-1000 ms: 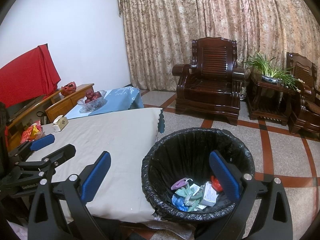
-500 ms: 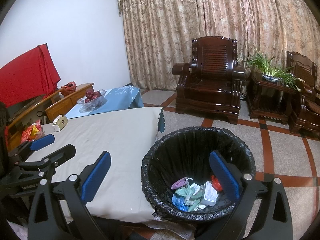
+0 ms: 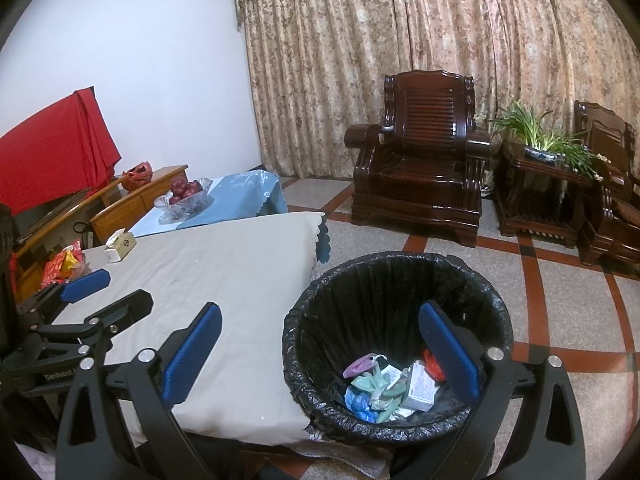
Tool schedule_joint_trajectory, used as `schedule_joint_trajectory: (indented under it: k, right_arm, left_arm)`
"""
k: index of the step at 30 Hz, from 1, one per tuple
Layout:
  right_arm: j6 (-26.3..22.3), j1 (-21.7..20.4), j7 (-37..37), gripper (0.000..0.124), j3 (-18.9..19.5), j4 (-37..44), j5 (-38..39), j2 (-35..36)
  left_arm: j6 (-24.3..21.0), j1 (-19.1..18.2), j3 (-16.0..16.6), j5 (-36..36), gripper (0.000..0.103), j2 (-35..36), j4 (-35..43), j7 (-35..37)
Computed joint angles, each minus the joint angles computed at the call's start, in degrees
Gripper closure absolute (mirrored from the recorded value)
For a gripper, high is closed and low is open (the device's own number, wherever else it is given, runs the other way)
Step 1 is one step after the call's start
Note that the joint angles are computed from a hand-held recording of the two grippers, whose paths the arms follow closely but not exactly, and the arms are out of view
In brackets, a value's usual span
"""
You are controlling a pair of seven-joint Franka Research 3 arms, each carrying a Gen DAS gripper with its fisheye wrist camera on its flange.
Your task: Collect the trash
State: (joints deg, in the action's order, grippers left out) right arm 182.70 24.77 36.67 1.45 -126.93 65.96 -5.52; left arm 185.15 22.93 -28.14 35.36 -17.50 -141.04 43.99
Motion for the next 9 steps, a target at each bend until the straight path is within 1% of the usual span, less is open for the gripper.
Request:
schedule_joint_trajectory:
  k: [2, 3, 6, 7, 8, 9]
  right_arm:
    - [-0.03, -0.17, 0.76, 0.027, 0.18, -0.2, -0.69, -0.12]
    - [0.13, 0.39, -0.78, 0.027, -0.19, -0.22, 0.91, -0.12]
    - [0.11, 0.55, -1.64, 0.027, -0.25, -0.21, 1.91, -0.14]
    - [0.11, 0.43, -1.64, 0.027, -0.17, -0.19, 1.83, -0.12]
    - [0.26, 0.31, -1.15, 0.027, 0.1, -0.49, 1.44, -0.29]
    - [0.05, 0.22, -1.0, 0.027, 0.01, -0.35, 1.24, -0.22]
  left_arm:
    - [0.04, 0.77, -0.73, 0.29, 0.008, 0.06, 0.16, -0.38]
    - [0.19, 0.47, -0.35, 0.32, 0.008, -0.23, -0.28, -0.32]
    - [-0.15, -0.25, 0.19, 0.04, 0.008, -0.12, -0.19, -0.09]
    - [0.1, 0.02, 0.0, 0.17, 0.008, -0.26, -0.56, -0.22]
    - [0.9, 2.29, -2.14, 0.62, 0.008, -0.28, -0.92, -1.01]
    - [0.94, 2.56, -2.42, 0.39, 0.008, -0.28, -0.87, -0.81]
